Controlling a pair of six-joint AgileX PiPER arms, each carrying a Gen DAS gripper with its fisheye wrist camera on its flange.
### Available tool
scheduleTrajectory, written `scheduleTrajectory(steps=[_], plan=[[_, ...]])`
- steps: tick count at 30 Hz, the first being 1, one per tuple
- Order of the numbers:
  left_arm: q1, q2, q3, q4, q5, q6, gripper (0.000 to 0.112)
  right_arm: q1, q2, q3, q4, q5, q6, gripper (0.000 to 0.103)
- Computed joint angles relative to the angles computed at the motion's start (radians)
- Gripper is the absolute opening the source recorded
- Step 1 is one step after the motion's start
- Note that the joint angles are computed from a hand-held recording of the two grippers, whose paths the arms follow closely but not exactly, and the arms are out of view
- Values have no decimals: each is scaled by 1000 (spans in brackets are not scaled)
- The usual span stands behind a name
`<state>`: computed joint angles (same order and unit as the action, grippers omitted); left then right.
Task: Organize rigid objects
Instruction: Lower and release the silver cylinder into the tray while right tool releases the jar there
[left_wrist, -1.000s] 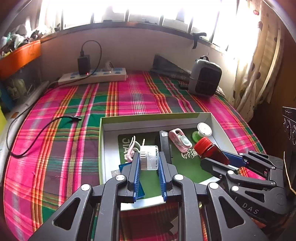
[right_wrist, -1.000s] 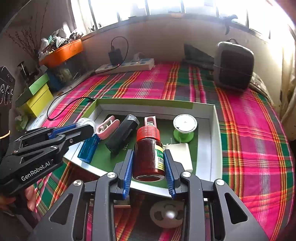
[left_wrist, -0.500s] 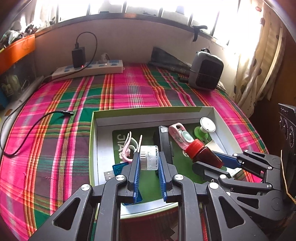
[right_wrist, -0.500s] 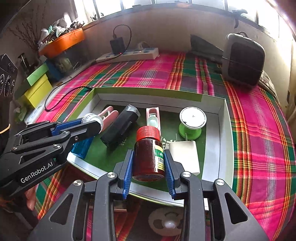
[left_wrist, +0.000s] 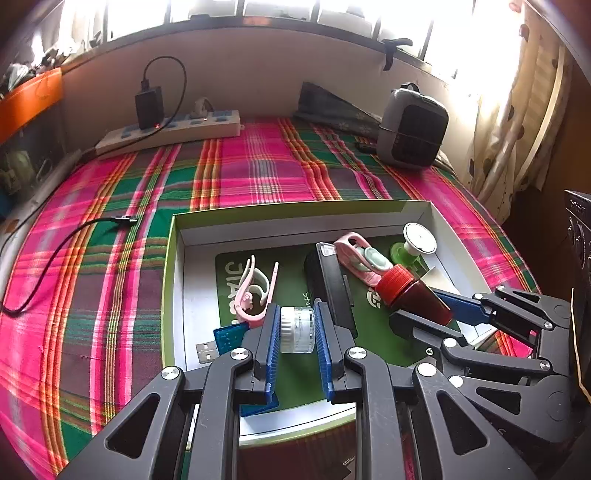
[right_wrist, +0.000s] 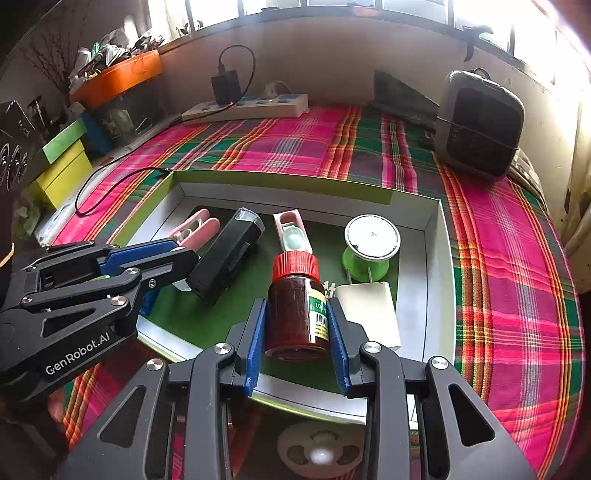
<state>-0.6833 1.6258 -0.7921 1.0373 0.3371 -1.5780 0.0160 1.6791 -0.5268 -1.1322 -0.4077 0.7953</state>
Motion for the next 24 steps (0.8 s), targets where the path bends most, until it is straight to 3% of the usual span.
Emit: scheduleTrajectory(steps=[17,24], plan=[[-2,20,-6,-5,-2,1,19,0,1,10,45,-11,-52,33],[3,27,-8,-27,-11,19,24,-5,2,12,47,-21,-51,35]])
